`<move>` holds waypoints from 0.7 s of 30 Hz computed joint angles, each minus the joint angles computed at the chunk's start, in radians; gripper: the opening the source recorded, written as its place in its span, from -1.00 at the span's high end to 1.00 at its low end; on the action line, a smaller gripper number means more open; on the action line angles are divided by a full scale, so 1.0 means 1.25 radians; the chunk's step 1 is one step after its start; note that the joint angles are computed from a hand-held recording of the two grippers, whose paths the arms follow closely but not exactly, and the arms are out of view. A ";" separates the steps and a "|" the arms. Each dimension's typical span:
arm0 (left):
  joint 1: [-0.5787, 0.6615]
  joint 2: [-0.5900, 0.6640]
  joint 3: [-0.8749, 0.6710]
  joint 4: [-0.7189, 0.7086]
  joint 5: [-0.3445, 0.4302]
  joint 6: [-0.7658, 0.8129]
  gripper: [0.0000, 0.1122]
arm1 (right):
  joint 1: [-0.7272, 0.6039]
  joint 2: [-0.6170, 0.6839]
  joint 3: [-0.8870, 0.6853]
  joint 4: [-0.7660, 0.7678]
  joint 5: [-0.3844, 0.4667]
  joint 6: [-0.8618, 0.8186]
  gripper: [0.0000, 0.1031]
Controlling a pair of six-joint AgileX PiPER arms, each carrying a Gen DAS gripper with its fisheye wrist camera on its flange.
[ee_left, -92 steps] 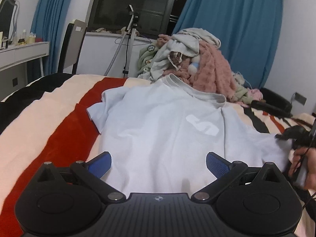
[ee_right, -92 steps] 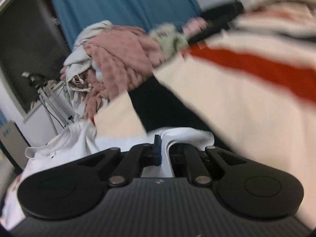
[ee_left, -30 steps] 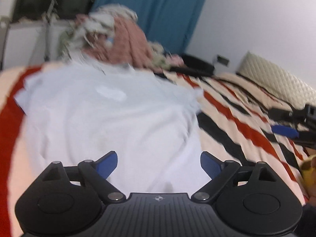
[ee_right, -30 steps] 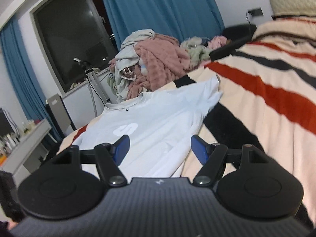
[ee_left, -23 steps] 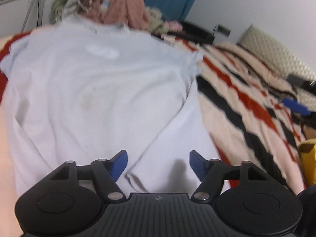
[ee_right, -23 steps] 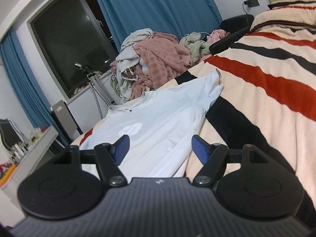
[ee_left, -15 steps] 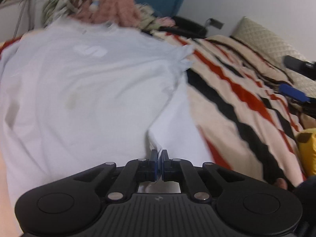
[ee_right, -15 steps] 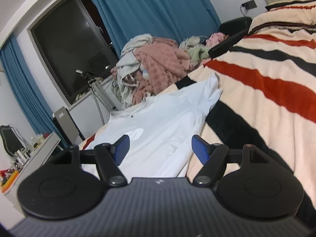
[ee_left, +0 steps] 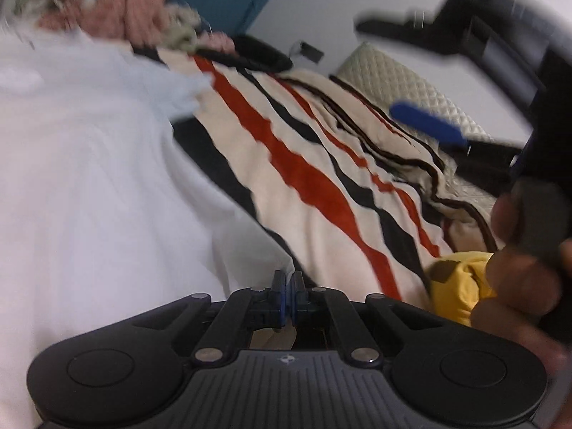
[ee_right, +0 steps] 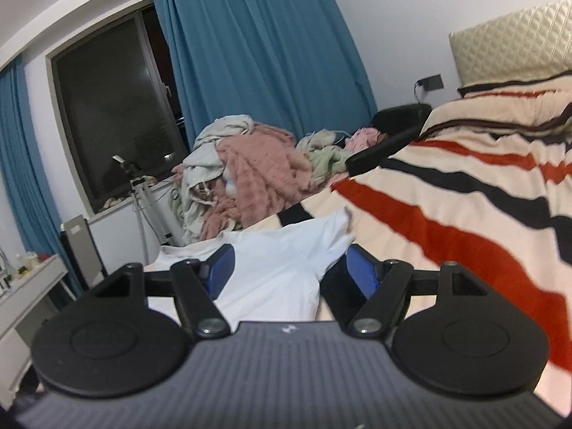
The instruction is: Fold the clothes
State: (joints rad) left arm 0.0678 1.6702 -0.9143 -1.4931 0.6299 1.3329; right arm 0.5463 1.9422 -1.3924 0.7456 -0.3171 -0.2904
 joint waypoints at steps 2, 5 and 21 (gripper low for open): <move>-0.052 0.036 -0.005 -0.043 -0.021 0.012 0.95 | -0.012 -0.004 0.007 -0.027 0.005 0.010 -0.39; -0.066 0.079 -0.038 -0.031 -0.026 -0.010 0.94 | -0.027 0.004 0.000 -0.014 0.019 -0.026 -0.39; 0.118 -0.103 -0.002 0.183 -0.122 -0.012 -0.68 | -0.032 0.028 -0.013 -0.162 0.061 0.143 -0.39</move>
State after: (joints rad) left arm 0.2156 1.5412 -0.9170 -1.2638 0.4773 1.3181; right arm 0.5064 1.9767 -1.4090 0.5432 -0.2403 -0.1111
